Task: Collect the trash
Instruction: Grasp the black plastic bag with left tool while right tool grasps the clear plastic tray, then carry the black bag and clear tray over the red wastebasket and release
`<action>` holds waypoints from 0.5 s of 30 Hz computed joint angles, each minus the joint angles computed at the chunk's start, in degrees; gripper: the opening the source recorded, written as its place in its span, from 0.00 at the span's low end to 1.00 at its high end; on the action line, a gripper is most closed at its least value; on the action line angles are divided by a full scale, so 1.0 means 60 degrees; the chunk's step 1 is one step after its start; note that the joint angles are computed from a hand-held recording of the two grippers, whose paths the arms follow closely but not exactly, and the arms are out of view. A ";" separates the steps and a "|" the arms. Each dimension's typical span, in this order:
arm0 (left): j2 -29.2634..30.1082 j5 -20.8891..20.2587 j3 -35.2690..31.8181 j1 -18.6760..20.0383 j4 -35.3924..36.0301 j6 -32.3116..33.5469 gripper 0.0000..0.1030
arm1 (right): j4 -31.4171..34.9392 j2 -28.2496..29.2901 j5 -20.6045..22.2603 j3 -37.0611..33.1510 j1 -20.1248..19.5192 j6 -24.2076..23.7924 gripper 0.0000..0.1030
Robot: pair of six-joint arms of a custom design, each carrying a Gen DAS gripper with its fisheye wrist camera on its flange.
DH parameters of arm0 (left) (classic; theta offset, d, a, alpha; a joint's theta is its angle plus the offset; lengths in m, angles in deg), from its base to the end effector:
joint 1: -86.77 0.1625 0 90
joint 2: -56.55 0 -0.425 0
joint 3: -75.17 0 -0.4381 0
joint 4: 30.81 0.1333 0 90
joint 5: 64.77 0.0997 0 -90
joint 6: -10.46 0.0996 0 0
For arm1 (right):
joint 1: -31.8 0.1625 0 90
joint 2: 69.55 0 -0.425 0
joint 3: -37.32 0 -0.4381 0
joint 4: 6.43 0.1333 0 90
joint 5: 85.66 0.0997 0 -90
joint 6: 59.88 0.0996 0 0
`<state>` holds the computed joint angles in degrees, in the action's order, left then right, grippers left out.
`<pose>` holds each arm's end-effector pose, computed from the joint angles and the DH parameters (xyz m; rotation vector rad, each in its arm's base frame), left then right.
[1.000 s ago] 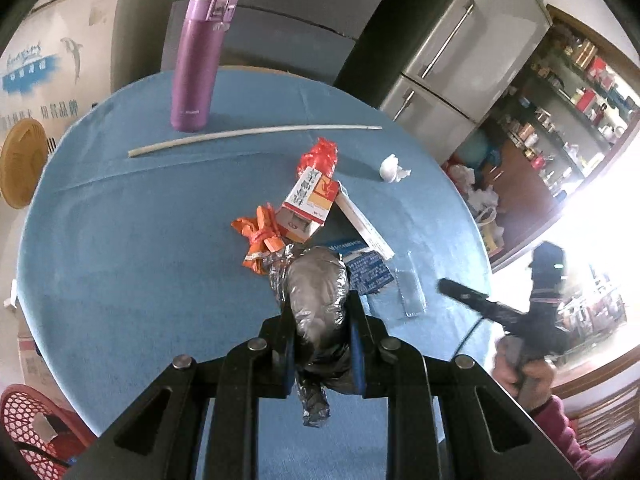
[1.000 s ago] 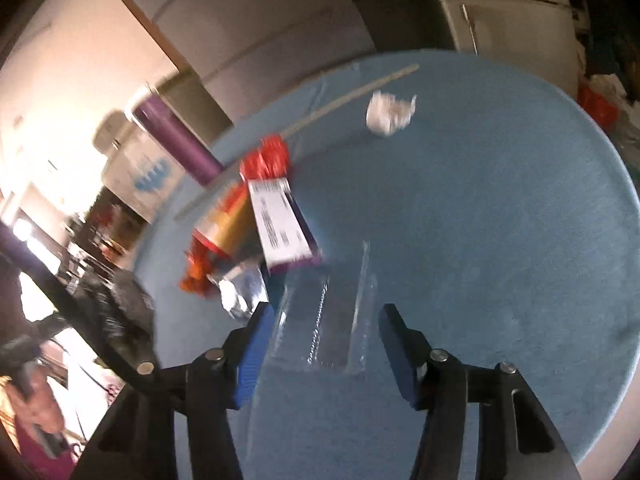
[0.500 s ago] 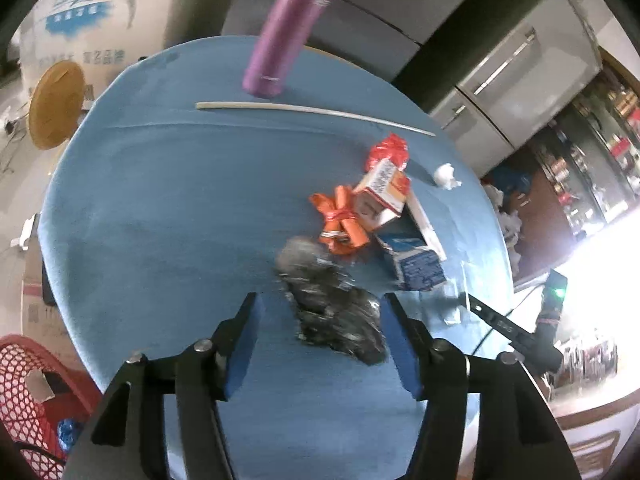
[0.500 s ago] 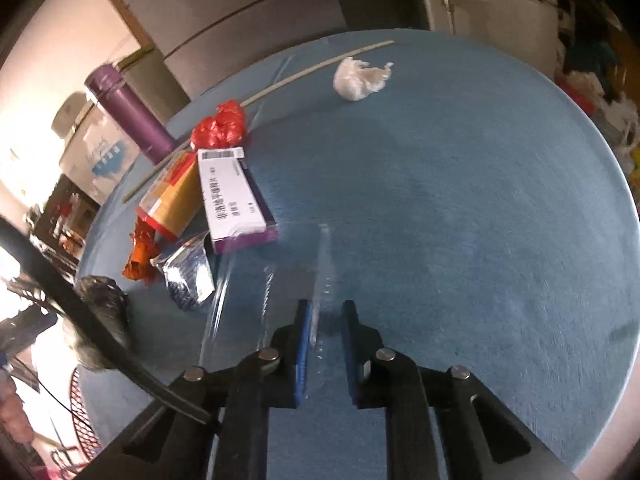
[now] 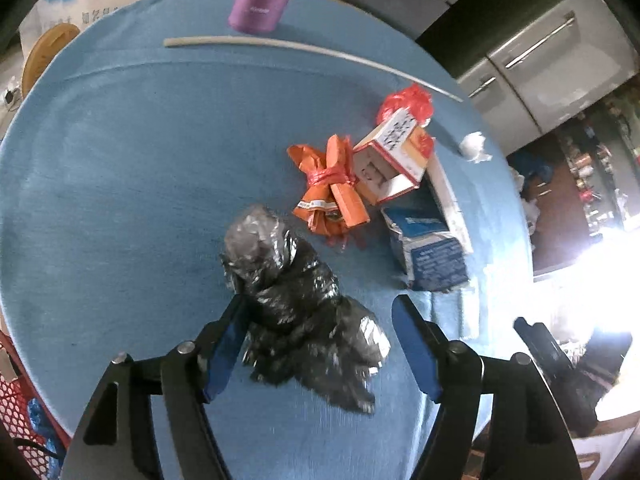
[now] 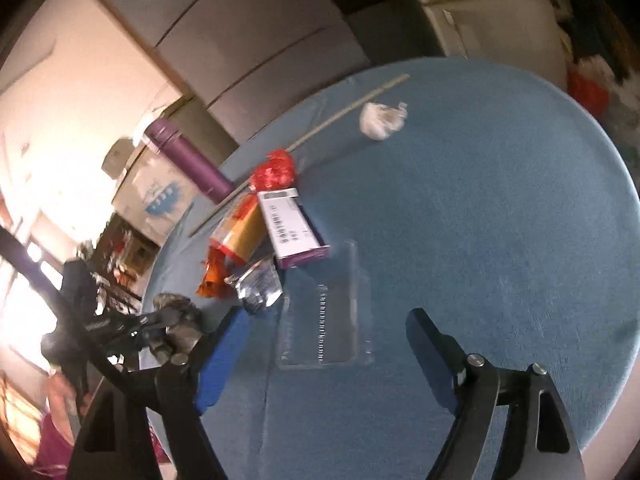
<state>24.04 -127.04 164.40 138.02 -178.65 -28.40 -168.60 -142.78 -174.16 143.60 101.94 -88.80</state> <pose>-0.2982 -0.6585 -0.0615 -0.0092 2.7421 -0.4450 -0.0862 -0.6387 0.3162 0.2293 -2.7327 0.9022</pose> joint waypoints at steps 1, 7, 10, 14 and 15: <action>0.0055 0.0068 -0.0048 0.0013 0.0059 -0.0059 0.70 | -0.0119 0.0098 -0.0398 -0.0032 0.0163 -0.0158 0.82; 0.0258 0.0621 -0.0110 -0.0046 0.0135 0.0052 0.39 | -0.1376 0.1294 -0.3215 -0.0483 0.1034 -0.0849 0.81; 0.0123 0.0667 0.0086 -0.0095 -0.0002 0.0196 0.36 | -0.1653 0.1614 -0.3874 -0.0601 0.1129 -0.0877 0.56; -0.0259 0.0922 0.0602 -0.0337 -0.0283 0.0497 0.36 | -0.1729 0.1508 -0.3824 -0.0528 0.1016 -0.0719 0.55; -0.0345 0.0984 0.0704 -0.0390 -0.0325 0.0526 0.36 | -0.1761 0.1443 -0.3795 -0.0464 0.0985 -0.0691 0.55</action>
